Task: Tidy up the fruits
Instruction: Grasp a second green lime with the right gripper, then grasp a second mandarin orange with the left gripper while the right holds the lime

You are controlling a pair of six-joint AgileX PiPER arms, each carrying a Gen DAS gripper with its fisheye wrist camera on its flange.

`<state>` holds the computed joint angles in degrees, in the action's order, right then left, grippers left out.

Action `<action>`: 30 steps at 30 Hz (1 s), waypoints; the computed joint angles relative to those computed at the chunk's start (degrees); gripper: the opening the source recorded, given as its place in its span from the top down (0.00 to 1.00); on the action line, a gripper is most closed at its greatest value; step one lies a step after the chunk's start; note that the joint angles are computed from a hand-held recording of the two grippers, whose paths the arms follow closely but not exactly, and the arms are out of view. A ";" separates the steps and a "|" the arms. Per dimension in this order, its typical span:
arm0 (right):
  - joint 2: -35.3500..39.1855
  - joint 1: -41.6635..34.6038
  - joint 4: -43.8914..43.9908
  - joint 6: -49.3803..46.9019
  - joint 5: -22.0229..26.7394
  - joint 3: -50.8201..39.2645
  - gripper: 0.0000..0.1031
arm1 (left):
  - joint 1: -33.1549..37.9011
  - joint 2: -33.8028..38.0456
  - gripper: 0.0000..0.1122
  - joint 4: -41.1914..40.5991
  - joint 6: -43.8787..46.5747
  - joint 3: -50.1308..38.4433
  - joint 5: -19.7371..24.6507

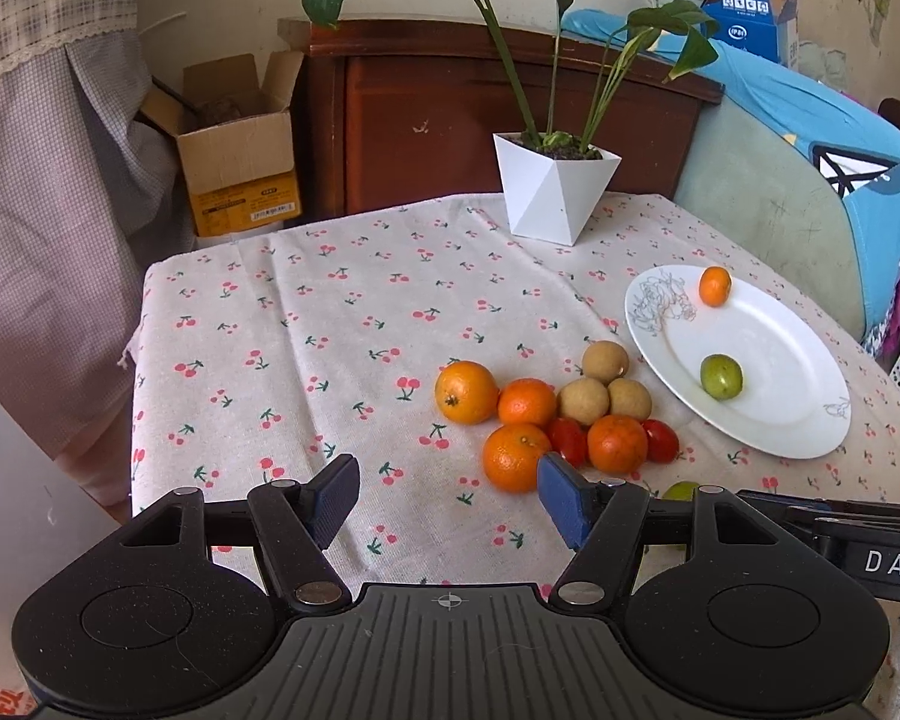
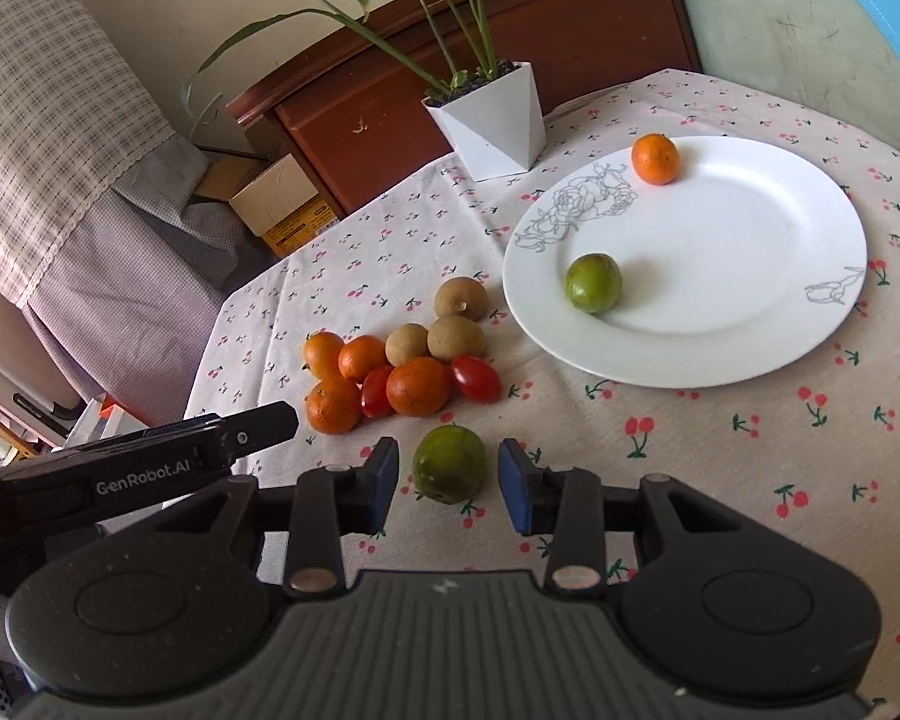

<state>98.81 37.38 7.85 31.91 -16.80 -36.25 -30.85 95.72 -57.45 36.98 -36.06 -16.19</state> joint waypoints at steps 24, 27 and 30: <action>2.78 1.34 16.73 -15.26 -0.35 -2.66 0.71 | -1.41 5.55 0.46 15.62 -10.20 -1.50 -3.05; 2.92 1.07 17.47 -15.88 0.10 -2.89 0.71 | -1.50 6.76 0.49 16.41 -10.56 -2.48 -2.94; 3.21 0.96 19.04 -17.01 0.72 -3.20 0.71 | -1.68 8.08 0.51 19.02 -12.70 -2.93 -4.11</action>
<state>102.02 38.34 26.90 14.90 -16.08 -39.45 -32.53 103.80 -38.43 24.28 -39.00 -20.30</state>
